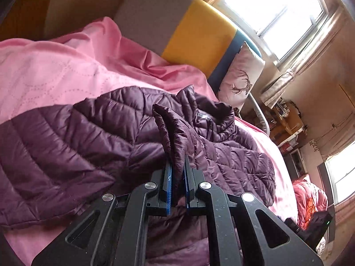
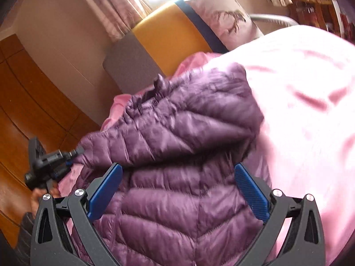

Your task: Fold large clothes

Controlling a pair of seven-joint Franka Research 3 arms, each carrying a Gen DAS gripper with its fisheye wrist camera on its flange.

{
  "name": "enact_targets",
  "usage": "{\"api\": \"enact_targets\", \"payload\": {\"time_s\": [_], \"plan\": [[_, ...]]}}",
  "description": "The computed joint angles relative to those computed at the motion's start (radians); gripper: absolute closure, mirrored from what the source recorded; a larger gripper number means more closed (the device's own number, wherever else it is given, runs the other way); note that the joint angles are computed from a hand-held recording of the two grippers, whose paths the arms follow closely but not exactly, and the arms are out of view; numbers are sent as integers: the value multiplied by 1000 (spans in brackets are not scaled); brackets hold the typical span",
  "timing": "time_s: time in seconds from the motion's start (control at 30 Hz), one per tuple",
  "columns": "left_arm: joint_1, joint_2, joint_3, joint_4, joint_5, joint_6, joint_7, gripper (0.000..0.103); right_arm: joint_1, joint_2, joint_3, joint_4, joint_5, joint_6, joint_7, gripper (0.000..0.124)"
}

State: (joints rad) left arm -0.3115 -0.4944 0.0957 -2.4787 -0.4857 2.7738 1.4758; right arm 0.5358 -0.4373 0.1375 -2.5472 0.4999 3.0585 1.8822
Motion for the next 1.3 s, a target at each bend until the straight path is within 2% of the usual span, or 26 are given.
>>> {"api": "enact_targets", "payload": {"time_s": [0.1,0.2,0.3,0.33,0.5,0.6,0.7,0.73,0.77,0.83,0.9,0.97,1.03,1.1,1.17,1.23,1.27,1.3], "plan": [[-9,-23,12,-33,-17,5,14,95,-165,51,110,89,-138,-53,83,23],[7,-31,10,-48,-4,-3,8,95,-303,171,194,224,-329,-132,207,23],[60,-9,-27,-52,63,-3,-36,95,-404,289,254,345,-579,-244,383,24],[80,4,-43,-49,93,-2,-54,95,-408,318,251,369,-624,-267,414,24],[117,73,-89,-49,201,-2,-97,95,-371,406,214,421,-792,-373,501,24],[115,91,-97,-71,221,42,-117,93,-335,431,185,439,-896,-401,564,23],[103,77,-80,-78,216,39,-125,93,-298,446,150,455,-916,-417,567,23],[114,64,-89,-80,228,27,-147,92,-287,446,138,452,-914,-412,566,23],[148,46,-121,-82,267,11,-195,82,-275,441,126,447,-915,-411,566,23],[255,-16,-229,-100,416,-9,-345,70,-251,438,102,443,-922,-412,569,23],[314,-80,-291,-127,521,39,-430,66,-226,434,79,440,-925,-414,572,23],[297,-83,-284,-110,559,55,-436,66,-200,435,57,446,-935,-426,578,23],[244,-41,-249,-69,573,63,-412,66,-175,434,35,446,-945,-431,585,23],[194,23,-214,-17,578,45,-387,66,-158,440,21,452,-948,-432,592,23],[187,86,-208,25,582,24,-395,66,-147,440,10,453,-948,-433,592,23],[171,151,-177,55,540,-2,-393,66,-141,439,3,451,-946,-430,590,23],[140,177,-136,51,475,9,-352,66,-139,439,2,451,-945,-429,591,23],[129,182,-123,39,443,33,-321,66,-137,439,0,450,-945,-427,590,23]]}}
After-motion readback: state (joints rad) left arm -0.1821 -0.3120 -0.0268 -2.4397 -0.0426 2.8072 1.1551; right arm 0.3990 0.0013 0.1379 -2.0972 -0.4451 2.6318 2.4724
